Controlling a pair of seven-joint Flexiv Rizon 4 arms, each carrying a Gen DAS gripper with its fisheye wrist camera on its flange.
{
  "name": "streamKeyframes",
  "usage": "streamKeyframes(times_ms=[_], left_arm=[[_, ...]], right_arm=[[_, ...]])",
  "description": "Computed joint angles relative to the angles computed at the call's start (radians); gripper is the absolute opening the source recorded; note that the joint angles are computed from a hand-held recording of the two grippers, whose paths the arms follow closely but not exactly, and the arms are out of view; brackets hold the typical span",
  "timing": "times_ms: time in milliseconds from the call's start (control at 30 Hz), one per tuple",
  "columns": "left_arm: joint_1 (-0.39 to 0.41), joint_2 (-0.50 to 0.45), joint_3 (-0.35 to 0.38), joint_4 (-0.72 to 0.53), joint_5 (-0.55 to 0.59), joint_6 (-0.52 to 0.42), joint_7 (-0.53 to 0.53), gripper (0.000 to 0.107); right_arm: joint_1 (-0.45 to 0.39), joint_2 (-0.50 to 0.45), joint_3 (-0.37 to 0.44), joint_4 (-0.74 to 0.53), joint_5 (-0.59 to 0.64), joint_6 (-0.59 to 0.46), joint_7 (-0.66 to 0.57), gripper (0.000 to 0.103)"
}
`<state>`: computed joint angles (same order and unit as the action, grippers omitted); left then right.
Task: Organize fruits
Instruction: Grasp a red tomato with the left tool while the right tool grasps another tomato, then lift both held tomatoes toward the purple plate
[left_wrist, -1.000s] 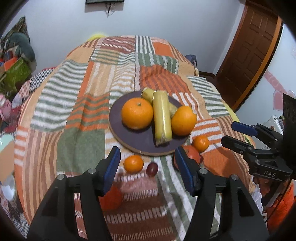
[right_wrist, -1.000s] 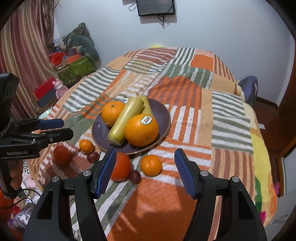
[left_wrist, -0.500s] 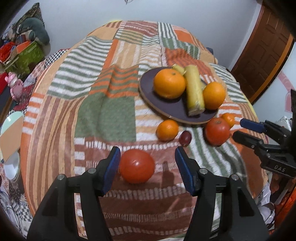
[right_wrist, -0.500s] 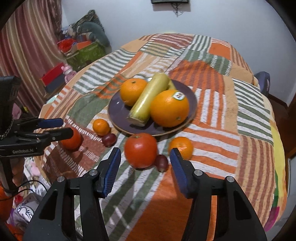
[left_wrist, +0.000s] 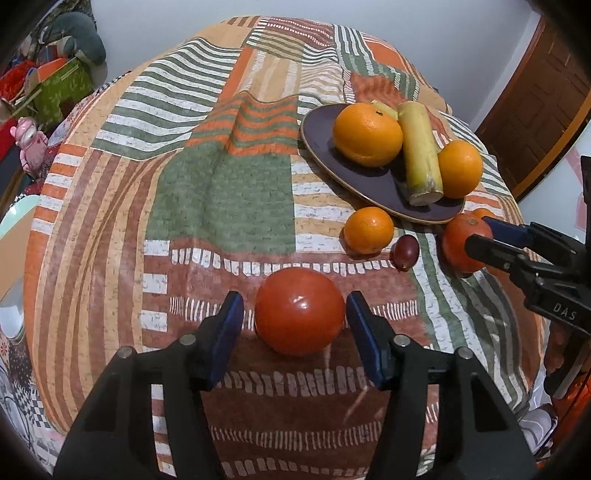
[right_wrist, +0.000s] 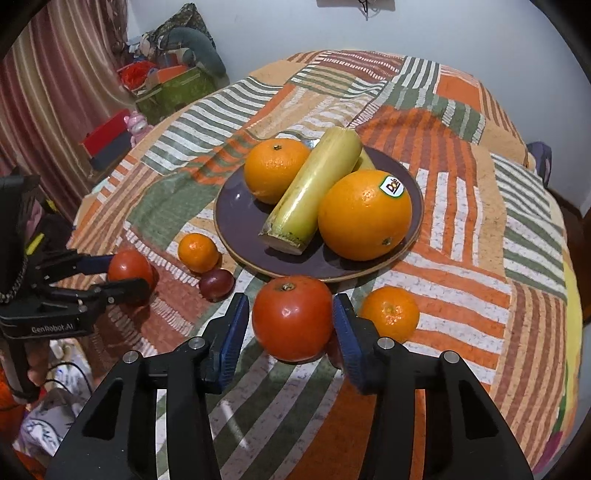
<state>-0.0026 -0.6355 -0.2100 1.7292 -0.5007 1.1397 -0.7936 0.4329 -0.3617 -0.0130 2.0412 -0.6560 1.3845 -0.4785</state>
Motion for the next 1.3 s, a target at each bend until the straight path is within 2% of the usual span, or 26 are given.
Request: streamKeyframes(times_ms=[67, 333, 467, 867, 1100, 1300], left_arm=[[0.003, -0.006, -0.009, -0.008, -0.006, -0.005, 0.005, 0.048], [-0.01, -0.023, -0.006, -0.028, 0.01, 0.016, -0.005, 0.047], [-0.004, -0.02, -0.01, -0.024, 0.009, 0.014, -0.001, 0.047], [0.008, 0.011, -0.034, 0.006, -0.014, 0.031, 0.033, 0.047], [0.005, 0.025, -0.065, 0.0, -0.053, 0.046, 0.08, 0.047], [-0.019, 0.02, -0.073, -0.032, -0.065, 0.042, 0.101, 0.047]], right_arm=[[-0.002, -0.003, 0.002, -0.003, -0.001, -0.005, -0.008, 0.044], [-0.007, -0.005, 0.007, 0.0, 0.027, 0.012, -0.029, 0.044], [-0.014, -0.008, 0.026, -0.011, 0.05, -0.014, -0.065, 0.047], [0.006, 0.003, -0.009, 0.005, 0.005, 0.005, -0.025, 0.043], [0.024, 0.043, -0.066, 0.041, -0.109, 0.044, 0.071, 0.043], [0.01, 0.086, -0.134, 0.071, -0.32, 0.093, 0.247, 0.043]])
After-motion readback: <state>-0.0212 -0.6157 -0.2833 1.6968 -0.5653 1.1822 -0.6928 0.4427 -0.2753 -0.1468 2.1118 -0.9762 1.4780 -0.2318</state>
